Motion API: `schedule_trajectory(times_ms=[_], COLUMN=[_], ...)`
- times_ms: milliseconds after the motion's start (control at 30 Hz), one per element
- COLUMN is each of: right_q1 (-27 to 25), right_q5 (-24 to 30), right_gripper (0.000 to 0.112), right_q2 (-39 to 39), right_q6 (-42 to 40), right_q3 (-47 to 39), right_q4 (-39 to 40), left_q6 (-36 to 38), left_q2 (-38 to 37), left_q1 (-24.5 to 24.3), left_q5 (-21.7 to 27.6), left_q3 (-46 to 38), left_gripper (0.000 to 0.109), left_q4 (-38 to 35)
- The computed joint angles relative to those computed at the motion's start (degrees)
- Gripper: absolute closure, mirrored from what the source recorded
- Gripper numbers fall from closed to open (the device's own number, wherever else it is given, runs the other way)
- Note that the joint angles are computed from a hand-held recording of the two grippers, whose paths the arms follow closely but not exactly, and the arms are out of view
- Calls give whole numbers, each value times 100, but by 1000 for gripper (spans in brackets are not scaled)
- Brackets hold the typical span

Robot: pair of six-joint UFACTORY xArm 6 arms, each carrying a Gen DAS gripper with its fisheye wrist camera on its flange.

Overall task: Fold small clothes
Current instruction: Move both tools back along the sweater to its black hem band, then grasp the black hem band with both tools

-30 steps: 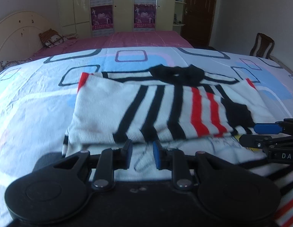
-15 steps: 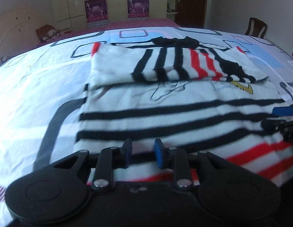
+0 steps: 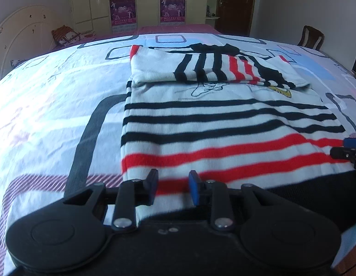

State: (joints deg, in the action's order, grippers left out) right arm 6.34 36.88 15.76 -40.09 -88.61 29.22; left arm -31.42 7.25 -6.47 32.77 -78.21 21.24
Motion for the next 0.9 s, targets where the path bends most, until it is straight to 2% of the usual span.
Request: schedule_trajectory(times_ms=[267,567,700,900], right_q1=[-241,-553,-616,-680], right_q5=[-301,-236,-166,154], right_gripper=[55,55,55,56], right_q2=[-813,-1325,-1440,-1510], right_q6=[231,484,513,567], right_q3=[1043,1667,1772,1774], right_q4=[-286,-121,22,295], left_q6=[-127,-137,40,631], left_q2=[-701,-1287,-1405,-1473], left_q1=[-39,-33,-6,-7], left_q5=[-53,-147,-275,-452], left_q3=[817,1549,1714,1863], left_gripper=[72,71,75,87], left_q4=[-192,-709,-1175,-2043])
